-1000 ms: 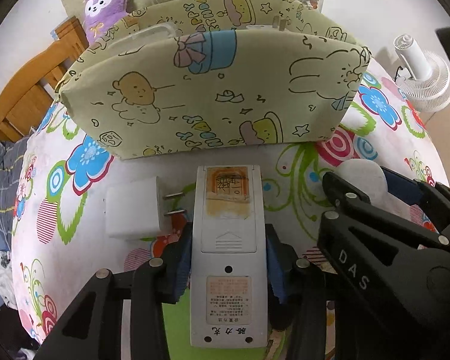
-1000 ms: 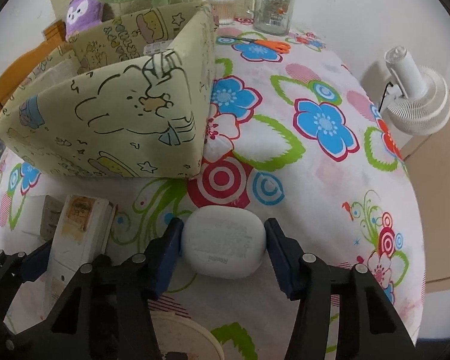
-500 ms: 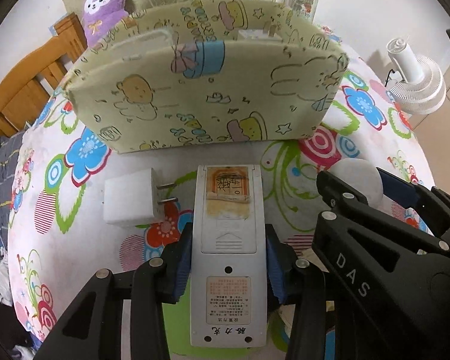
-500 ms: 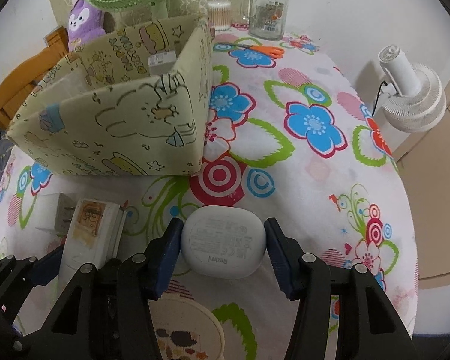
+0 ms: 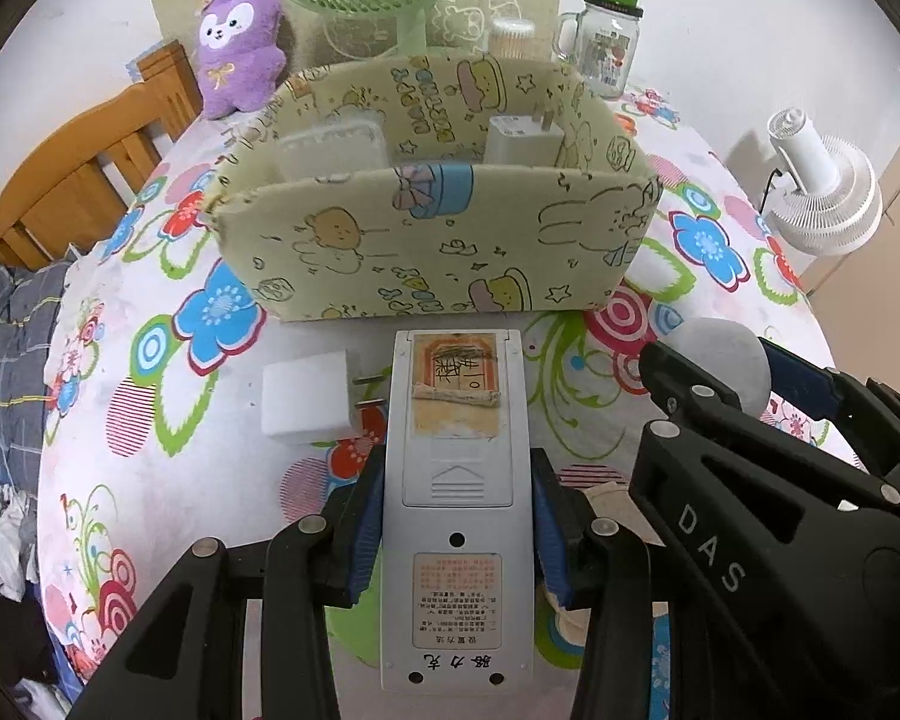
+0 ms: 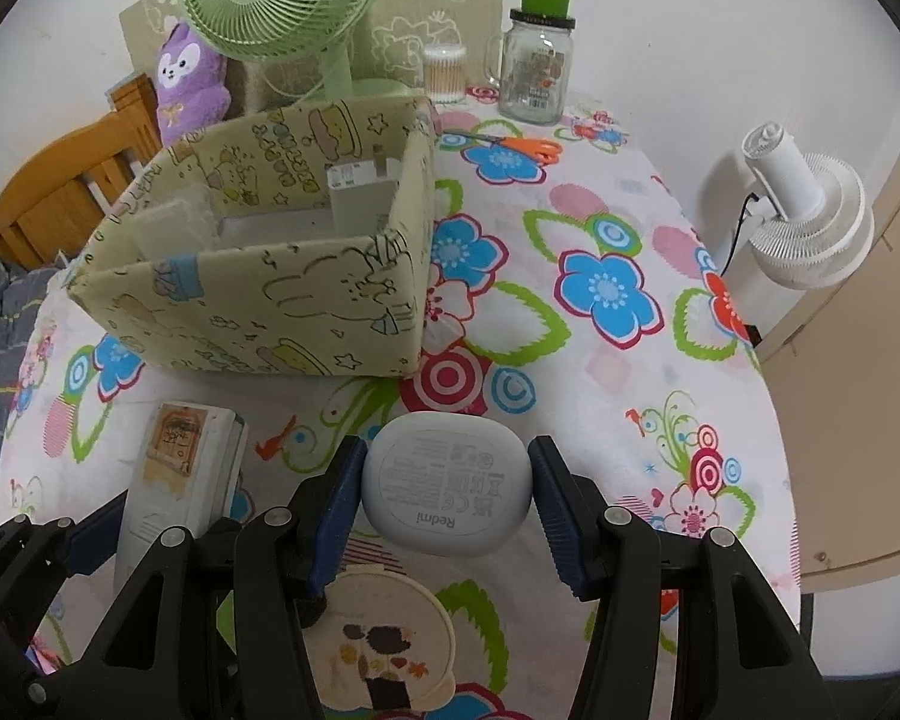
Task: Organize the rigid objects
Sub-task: 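Carry the remote and earbuds case with both tools toward the fabric basket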
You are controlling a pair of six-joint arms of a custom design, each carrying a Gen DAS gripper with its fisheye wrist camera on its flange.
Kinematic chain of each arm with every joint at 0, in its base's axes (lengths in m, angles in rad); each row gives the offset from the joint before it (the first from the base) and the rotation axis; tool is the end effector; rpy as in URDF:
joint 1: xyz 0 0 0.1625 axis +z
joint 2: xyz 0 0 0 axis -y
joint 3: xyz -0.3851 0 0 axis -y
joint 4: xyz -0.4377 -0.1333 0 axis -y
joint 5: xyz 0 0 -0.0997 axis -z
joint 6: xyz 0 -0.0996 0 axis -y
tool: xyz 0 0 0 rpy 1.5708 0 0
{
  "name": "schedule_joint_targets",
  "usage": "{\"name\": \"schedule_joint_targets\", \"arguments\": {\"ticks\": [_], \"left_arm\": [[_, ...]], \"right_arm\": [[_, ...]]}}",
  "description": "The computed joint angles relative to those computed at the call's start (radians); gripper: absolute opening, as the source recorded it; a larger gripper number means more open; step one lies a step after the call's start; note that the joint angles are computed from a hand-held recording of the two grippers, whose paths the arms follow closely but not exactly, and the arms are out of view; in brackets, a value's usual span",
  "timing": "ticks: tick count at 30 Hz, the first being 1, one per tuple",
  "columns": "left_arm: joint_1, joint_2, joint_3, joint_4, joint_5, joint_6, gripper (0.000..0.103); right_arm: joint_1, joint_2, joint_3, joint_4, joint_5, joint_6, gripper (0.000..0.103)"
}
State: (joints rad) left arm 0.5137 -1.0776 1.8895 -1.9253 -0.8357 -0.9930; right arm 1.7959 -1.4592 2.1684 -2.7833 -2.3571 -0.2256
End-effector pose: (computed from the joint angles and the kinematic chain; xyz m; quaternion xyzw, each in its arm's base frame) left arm -0.3723 -0.4398 0.0738 0.1105 0.9058 -0.1893 0.3625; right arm 0.1720 -0.4698 0.2466 0.1069 -0.8933 0.2299 0.3711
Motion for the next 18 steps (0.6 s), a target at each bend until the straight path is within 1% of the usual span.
{"name": "schedule_joint_targets", "arguments": {"ticks": [8, 18], "left_arm": [[-0.028, -0.02, -0.004, 0.024, 0.023, -0.011, 0.045], [-0.055, -0.043, -0.014, 0.058, 0.03, -0.032, 0.045]], "right_arm": [[0.038, -0.034, -0.002, 0.028, -0.005, 0.025, 0.059], [0.084, -0.064, -0.008, 0.058, -0.02, 0.04, 0.059]]}}
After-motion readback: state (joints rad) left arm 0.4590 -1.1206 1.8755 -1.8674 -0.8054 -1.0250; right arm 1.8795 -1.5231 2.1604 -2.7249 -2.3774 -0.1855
